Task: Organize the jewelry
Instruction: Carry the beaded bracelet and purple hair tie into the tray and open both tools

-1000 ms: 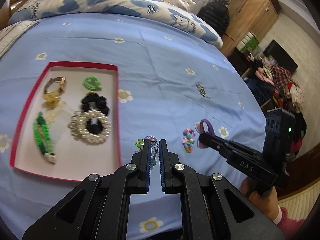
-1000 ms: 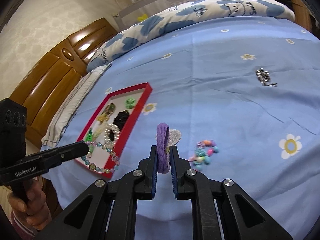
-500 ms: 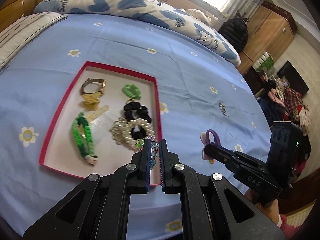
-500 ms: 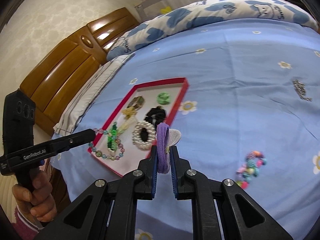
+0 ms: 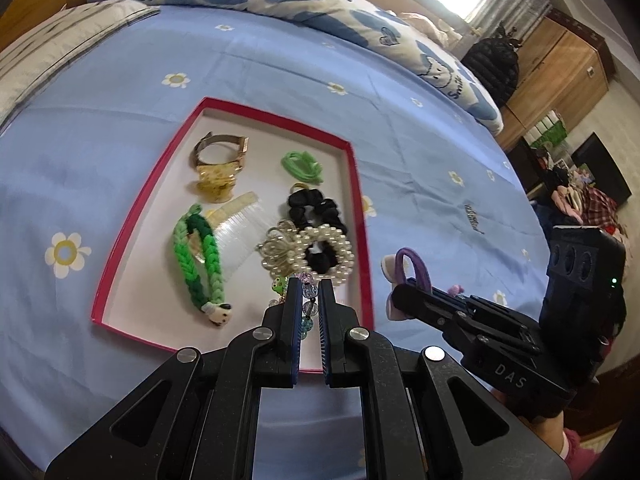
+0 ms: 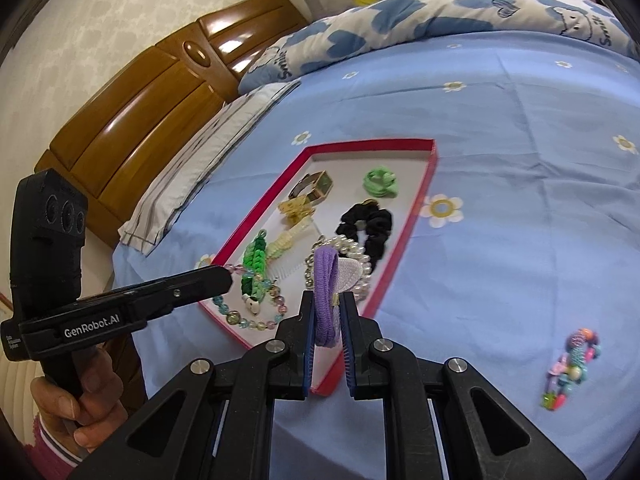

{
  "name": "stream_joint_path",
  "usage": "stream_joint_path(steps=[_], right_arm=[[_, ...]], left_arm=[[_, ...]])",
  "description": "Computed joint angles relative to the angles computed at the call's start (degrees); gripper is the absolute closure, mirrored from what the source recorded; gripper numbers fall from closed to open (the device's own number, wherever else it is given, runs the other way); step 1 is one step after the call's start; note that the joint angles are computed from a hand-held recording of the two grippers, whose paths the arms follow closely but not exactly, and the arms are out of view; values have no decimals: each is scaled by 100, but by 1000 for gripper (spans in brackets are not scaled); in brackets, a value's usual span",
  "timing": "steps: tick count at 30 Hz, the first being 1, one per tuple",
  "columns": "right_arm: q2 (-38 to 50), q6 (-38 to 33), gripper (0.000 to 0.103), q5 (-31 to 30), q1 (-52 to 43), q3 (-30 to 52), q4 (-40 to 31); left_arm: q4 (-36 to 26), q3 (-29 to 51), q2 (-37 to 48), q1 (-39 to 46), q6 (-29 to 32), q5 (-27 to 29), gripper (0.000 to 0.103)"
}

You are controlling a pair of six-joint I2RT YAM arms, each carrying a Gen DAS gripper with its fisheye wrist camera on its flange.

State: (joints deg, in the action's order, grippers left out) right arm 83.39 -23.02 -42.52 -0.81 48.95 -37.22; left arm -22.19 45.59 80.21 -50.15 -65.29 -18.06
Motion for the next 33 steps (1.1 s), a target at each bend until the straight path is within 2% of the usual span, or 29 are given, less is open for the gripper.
stream_joint_path(steps=[16, 33], right_arm=[[718, 468, 90, 705, 1057, -10, 574], [1000, 539, 87, 947, 1332, 187, 499]], left_arm=[[435, -986, -307, 549, -225, 320, 97], [640, -1341, -306, 756, -367, 503, 97]])
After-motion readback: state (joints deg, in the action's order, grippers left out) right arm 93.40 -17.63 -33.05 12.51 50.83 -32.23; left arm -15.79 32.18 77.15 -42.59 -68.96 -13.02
